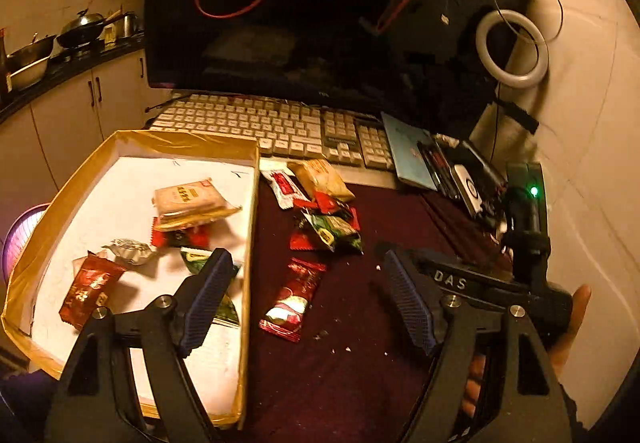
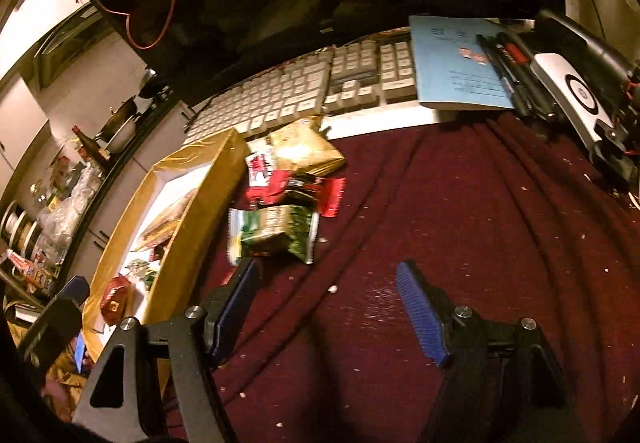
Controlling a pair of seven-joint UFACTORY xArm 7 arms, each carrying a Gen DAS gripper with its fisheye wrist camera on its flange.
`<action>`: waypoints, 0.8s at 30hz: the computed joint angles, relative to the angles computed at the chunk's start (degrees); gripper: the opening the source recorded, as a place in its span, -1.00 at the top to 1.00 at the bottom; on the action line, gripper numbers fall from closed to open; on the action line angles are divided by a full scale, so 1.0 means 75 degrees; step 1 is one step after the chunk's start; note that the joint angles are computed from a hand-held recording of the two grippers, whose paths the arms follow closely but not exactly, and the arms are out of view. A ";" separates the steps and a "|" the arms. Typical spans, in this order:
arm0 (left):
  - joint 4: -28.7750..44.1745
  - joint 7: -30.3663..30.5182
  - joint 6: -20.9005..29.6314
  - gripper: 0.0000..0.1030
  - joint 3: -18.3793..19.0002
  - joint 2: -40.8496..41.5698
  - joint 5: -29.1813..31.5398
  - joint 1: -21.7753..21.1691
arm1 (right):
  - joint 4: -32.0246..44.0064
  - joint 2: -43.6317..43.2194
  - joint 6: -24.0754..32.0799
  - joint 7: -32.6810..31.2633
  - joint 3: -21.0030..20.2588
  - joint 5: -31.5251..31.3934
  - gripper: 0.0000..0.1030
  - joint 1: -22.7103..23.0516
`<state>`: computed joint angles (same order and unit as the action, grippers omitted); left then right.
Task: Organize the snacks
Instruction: 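Move both open grippers back toward the snack pile, then grasp the green pea bag with the right gripper while the left grasps the red-and-black candy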
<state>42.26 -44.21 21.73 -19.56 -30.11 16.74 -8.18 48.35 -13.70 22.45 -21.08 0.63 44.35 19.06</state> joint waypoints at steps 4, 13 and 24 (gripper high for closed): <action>-0.0028 0.0059 0.0026 -0.52 0.0087 0.0110 -0.0152 -0.0172 | -0.0049 0.0097 -0.0100 0.0172 0.0046 -0.0162 -0.42 -0.0067; -0.0008 0.0187 -0.0068 -0.52 0.0157 0.0343 -0.0204 -0.0316 | 0.0160 0.0222 0.0165 0.0174 -0.0009 -0.0071 -0.42 -0.0121; -0.0026 0.0341 -0.0081 -0.52 0.0264 0.0423 -0.0345 -0.0399 | 0.0323 0.0381 0.0253 0.0358 0.0175 -0.0298 -0.42 -0.0244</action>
<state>42.07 -41.65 21.12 -17.58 -26.94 14.15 -11.18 50.77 -10.84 24.34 -18.40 1.94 42.11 17.23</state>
